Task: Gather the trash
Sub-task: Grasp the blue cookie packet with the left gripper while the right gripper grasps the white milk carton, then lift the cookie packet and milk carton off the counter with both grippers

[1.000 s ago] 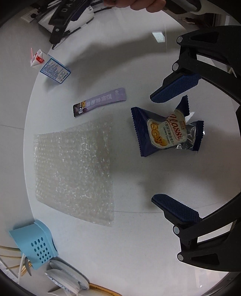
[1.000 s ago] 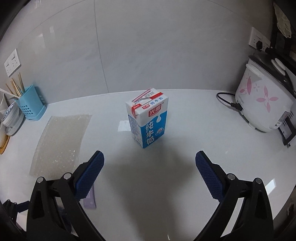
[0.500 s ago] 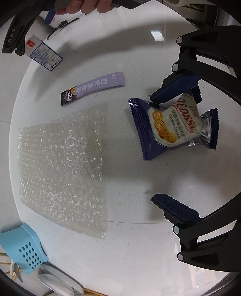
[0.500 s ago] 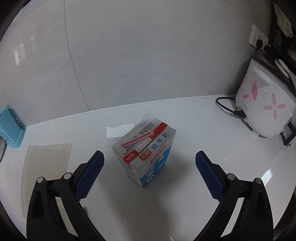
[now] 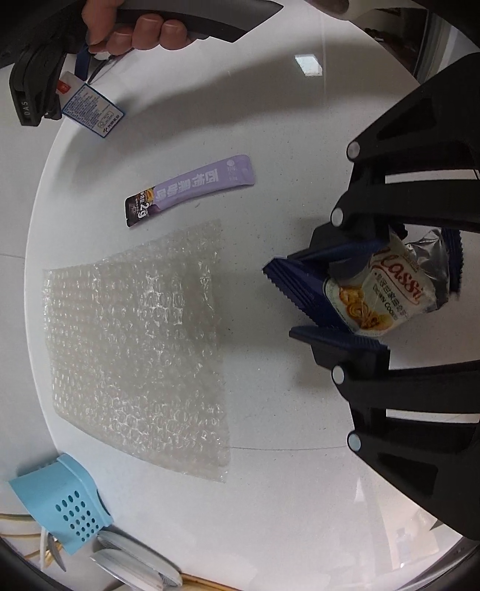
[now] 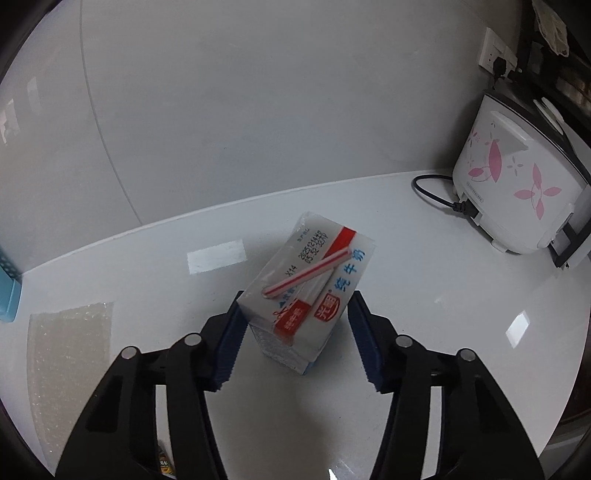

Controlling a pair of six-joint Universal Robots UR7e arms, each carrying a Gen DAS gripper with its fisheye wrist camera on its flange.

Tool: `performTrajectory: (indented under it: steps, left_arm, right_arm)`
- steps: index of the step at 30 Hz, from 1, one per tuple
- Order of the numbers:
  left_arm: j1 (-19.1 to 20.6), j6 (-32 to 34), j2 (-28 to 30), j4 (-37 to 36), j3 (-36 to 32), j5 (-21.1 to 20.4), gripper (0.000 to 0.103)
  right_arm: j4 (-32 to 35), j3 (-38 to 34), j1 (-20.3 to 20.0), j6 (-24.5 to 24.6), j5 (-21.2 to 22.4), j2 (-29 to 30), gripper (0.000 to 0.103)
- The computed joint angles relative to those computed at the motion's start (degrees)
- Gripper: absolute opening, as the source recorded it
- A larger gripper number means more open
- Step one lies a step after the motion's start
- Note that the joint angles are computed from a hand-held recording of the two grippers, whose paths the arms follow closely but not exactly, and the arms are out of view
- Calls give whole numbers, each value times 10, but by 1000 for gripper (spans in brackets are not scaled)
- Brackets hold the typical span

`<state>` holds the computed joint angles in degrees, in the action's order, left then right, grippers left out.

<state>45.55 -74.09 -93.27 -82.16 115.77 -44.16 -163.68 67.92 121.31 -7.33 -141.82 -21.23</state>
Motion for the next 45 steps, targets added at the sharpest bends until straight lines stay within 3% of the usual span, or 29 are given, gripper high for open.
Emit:
performTrajectory:
  steps: [8, 23, 40, 45]
  left_arm:
    - [-3, -2, -1, 1, -3, 1, 19]
    - [-17, -21, -16, 25, -5, 11, 18]
    - [-65, -84, -26, 99, -15, 11, 18]
    - [-80, -103, -29, 122, -21, 11, 18]
  right_arm:
    - [-34, 30, -1, -31, 4, -15, 43]
    - [-77, 86, 13, -58, 9, -53, 43]
    - [-90, 194, 32, -50, 33, -137, 43]
    - [-105, 228, 42, -75, 42, -165, 43]
